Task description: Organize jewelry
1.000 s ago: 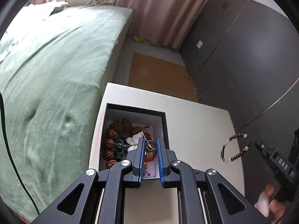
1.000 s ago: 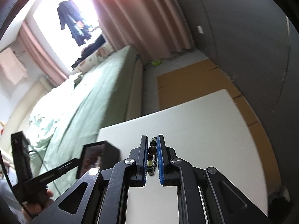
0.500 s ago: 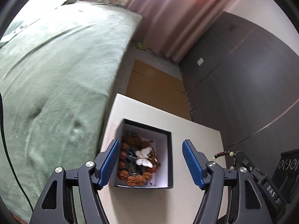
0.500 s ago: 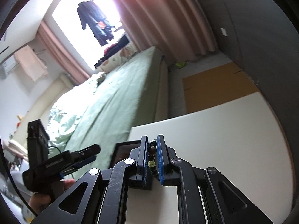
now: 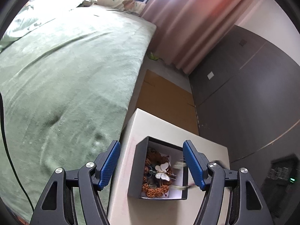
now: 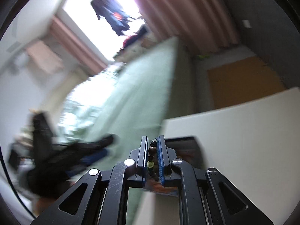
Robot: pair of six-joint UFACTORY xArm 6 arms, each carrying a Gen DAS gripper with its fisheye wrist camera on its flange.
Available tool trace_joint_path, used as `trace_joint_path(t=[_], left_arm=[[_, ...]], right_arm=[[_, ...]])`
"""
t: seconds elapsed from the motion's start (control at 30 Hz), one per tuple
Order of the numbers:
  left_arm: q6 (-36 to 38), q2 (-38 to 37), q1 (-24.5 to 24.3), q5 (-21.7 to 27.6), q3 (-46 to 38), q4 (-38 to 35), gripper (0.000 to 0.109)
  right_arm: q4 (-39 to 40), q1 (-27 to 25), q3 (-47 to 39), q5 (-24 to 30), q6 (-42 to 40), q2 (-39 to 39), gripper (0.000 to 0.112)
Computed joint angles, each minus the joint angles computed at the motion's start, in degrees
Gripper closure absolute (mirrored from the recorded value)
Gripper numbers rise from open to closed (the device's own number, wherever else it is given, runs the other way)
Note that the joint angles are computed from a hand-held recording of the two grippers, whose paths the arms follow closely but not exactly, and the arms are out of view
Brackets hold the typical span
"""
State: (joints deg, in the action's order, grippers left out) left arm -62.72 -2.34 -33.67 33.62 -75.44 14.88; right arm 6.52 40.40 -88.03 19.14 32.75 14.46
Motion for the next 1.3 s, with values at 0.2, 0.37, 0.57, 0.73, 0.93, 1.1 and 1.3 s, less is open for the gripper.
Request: trace_joint_path(t=[0.2, 0.37, 0.57, 0.73, 0.93, 1.1, 1.3], left_arm=[[2.4, 0.8, -0.6, 0.6, -0.7, -2.2, 0.039], [2.9, 2.1, -2.2, 1.3, -2.3, -1.4, 0.039], [2.7, 3.6, -4.3, 2.5, -4.3, -0.2, 0.039], [1.4, 5.4, -6.4, 4.3, -6.5, 2.5, 0.039], [-2.6, 7.6, -9.4, 6.7, -9.8, 7.9, 0.032], [-5.9, 8.4, -12.3, 9.5, -12.3, 14.1, 0.024], [-8.6, 9.4, -16.0, 14.8, -14.9, 18.6, 0.018]], right_arm=[[8.9, -0.9, 4.9, -0.7, -5.1, -3.0, 0.047], [9.9, -1.7, 10.4, -2.7, -4.8, -7.5, 0.037], [1.7, -3.4, 14.6, 0.9, 2.8, -12.1, 0.034], [-8.0, -4.7, 16.6, 5.3, 10.1, -15.7, 0.021], [-9.9, -6.3, 20.1, 6.3, 11.5, -20.0, 0.011], [-10.7, -7.1, 22.3, 7.0, 11.7, -22.9, 0.009], [-13.2, -7.5, 25.7, 8.1, 13.6, -27.5, 0.009]])
